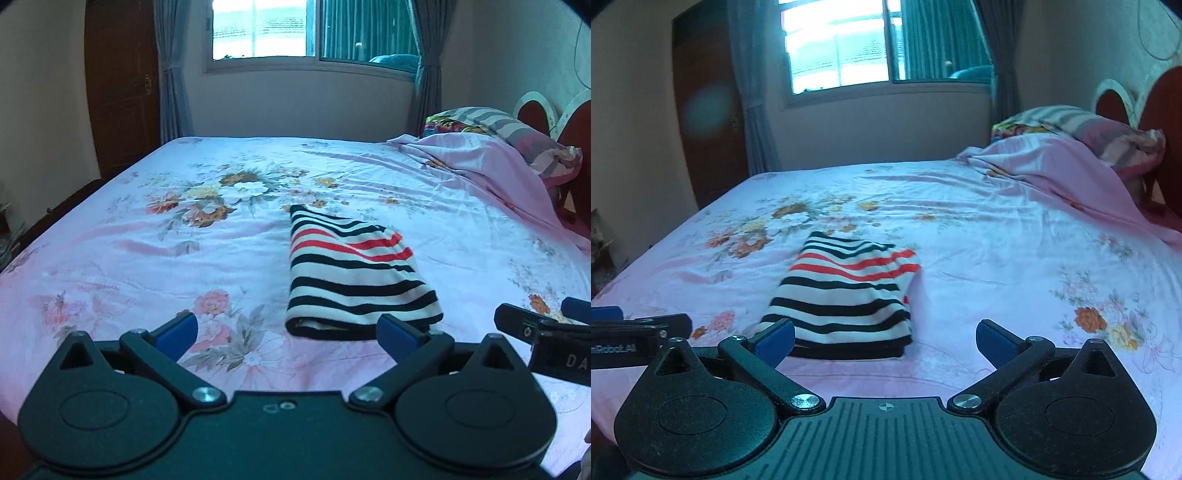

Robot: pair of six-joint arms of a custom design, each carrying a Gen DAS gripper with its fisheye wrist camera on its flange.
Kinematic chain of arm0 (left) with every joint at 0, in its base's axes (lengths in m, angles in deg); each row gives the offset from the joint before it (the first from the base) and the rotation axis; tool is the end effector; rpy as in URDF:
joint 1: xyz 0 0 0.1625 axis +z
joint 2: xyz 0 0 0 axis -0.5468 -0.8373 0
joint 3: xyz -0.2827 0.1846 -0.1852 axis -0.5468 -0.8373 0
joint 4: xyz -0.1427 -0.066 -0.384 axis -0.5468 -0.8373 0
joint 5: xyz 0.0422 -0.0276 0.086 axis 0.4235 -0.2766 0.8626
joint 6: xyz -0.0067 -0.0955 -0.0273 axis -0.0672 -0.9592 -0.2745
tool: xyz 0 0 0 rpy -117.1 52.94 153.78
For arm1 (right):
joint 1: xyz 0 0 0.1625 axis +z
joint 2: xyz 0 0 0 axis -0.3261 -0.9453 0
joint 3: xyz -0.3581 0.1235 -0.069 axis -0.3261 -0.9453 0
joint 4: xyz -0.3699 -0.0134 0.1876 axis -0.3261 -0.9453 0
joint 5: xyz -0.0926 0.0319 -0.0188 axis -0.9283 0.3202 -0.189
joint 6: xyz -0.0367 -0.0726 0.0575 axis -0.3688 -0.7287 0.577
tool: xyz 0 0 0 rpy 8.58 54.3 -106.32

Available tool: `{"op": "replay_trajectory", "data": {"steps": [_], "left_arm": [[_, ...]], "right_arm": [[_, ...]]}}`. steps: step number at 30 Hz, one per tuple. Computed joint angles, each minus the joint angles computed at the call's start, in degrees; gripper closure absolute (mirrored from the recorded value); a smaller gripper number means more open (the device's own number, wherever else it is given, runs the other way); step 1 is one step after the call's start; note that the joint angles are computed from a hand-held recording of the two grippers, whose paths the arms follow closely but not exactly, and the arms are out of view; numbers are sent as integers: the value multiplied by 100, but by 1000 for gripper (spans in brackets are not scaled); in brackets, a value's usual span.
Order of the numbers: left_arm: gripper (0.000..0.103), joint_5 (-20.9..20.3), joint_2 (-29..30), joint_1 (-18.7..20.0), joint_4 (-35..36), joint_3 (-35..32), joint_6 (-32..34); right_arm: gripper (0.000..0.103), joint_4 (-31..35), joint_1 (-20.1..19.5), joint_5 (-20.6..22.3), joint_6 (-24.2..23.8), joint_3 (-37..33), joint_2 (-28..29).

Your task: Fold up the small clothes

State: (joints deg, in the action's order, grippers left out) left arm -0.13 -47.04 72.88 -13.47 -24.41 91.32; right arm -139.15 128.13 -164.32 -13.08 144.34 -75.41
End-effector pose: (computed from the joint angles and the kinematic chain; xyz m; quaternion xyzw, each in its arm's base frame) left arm -0.3911 -0.6074 0.1490 0.2227 0.8336 -0.3910 0.3203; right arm 0.2572 -0.5241 0.3028 0.1240 -0.8275 0.4643 0.2904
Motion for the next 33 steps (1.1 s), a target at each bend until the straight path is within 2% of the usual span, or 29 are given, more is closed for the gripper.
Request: {"op": "replay_trajectory", "data": {"steps": [5,11,20,33], "left_arm": [[2,-104,-163,-33,-65,249,-88],[2,-173,-273,-82,-4,421,-184],[2,71,-139,-55,418,97,-548],[2,-27,130,-90,708,-279,-588]], "right_arm": [[0,85,39,56,201,38,-49],[0,-94,153,-3,136,81,-31],[0,-182,212,-48,-10,101,-15],[0,-199,172,-24,52,183,-111]]}}
